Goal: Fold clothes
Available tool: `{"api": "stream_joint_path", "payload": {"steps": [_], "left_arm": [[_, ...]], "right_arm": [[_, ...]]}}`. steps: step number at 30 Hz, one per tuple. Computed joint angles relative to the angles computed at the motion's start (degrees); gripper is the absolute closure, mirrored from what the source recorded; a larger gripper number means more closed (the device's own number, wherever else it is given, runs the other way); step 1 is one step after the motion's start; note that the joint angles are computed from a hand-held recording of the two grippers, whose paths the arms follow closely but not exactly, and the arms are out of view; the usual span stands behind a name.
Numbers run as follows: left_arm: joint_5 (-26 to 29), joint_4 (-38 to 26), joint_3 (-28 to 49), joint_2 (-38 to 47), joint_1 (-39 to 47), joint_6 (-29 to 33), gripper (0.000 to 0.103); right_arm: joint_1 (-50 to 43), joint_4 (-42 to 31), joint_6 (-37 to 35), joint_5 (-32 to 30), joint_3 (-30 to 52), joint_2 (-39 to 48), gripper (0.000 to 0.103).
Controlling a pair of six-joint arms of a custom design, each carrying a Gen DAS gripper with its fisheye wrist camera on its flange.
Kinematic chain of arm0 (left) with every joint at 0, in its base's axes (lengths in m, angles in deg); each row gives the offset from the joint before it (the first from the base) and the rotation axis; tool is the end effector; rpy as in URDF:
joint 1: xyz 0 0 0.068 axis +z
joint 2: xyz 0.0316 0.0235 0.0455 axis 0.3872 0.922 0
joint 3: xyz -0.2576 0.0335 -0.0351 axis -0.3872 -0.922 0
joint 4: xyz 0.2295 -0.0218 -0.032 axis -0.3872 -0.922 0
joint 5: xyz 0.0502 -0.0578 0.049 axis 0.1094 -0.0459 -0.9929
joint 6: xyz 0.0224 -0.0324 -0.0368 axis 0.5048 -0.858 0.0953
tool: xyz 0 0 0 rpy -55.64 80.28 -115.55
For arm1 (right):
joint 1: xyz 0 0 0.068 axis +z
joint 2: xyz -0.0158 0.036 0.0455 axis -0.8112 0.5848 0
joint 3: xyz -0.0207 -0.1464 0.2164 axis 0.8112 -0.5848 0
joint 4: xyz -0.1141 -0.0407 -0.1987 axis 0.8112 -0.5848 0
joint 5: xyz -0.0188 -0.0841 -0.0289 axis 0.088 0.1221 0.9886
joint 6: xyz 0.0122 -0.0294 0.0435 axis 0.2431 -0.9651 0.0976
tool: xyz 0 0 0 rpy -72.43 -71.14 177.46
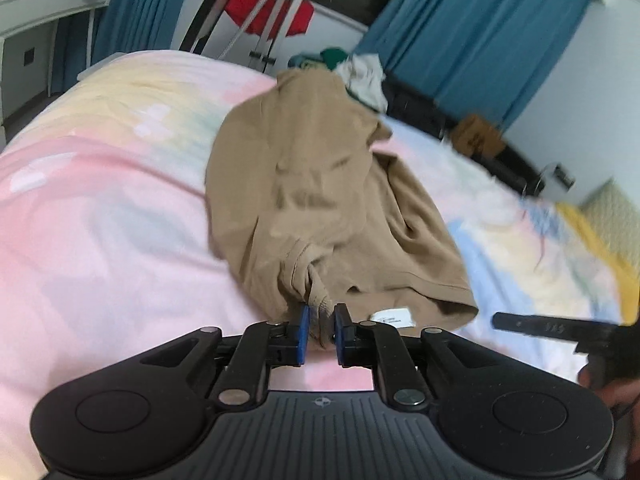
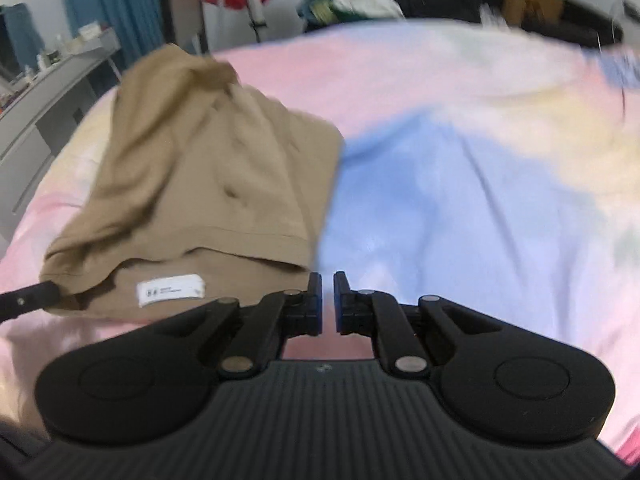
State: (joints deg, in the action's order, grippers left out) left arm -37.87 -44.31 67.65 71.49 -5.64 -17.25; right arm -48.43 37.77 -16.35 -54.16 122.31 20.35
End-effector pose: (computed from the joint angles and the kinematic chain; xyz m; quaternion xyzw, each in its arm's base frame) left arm 0.1824 -0.0978 0.2209 -0.0123 0.9110 -0.1899 0.3658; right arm 0.2579 0.0288 0.2230 0.0066 0.9358 0.0799 0.3433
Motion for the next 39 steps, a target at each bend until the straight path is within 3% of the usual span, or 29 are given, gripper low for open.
{"api": "stream_joint_path", "payload": {"steps": [5, 9, 13, 17, 20, 24, 27, 28, 31, 38, 39], "left_arm": [[-12.1, -3.6, 1.1, -2.8, -8.1, 2.4, 0.084], [-21.9, -2.7, 1.1, -4.8, -15.4, 5.6, 0.062], [-27.8, 3.0, 0.9, -0.2, -21.5, 13.5, 0.058], [-32.4, 12.4, 0.5, 9.6, -24.9, 23.4, 0.06], [-30.8, 17.1, 3.0, 19.0, -22.7, 27.7, 0.062], [-27.2, 14.8, 9.9, 29.0, -17.8, 25.2, 0.073], [-27.3, 13.8, 12.6, 33.0, -16.1, 24.3, 0.076], [-27.4, 14.3, 12.7, 33.3, -15.7, 24.0, 0.088], [-27.4, 15.8, 12.7, 33.1, -14.6, 22.5, 0.101], [-26.6, 21.3, 7.1, 21.5, -14.0, 19.9, 0.102], [-26.2, 21.4, 6.5, 19.9, -14.0, 19.1, 0.102]], "right_arm": [[-2.3, 5.8, -0.5, -5.7, -5.2, -6.1, 0.092], [-0.1, 2.4, -0.9, -9.6, 1.5, -1.6, 0.087], [-0.3, -5.5, 5.6, -16.7, 14.5, 8.7, 0.083], [2.0, 2.4, 8.5, -15.0, 15.0, 12.3, 0.068], [2.1, 9.2, 6.9, -15.5, 12.7, 14.5, 0.062], [1.5, 12.8, -0.1, -14.3, 10.4, 16.0, 0.058], [0.4, 15.4, -0.7, -17.1, 10.0, 18.5, 0.055], [0.3, 16.4, -0.6, -18.0, 10.0, 19.3, 0.055], [0.1, 19.0, -1.0, -20.4, 10.4, 21.4, 0.055], [0.9, 17.5, -9.5, -22.4, 8.4, 18.5, 0.054], [1.1, 17.4, -11.0, -22.8, 7.5, 17.4, 0.048]]}}
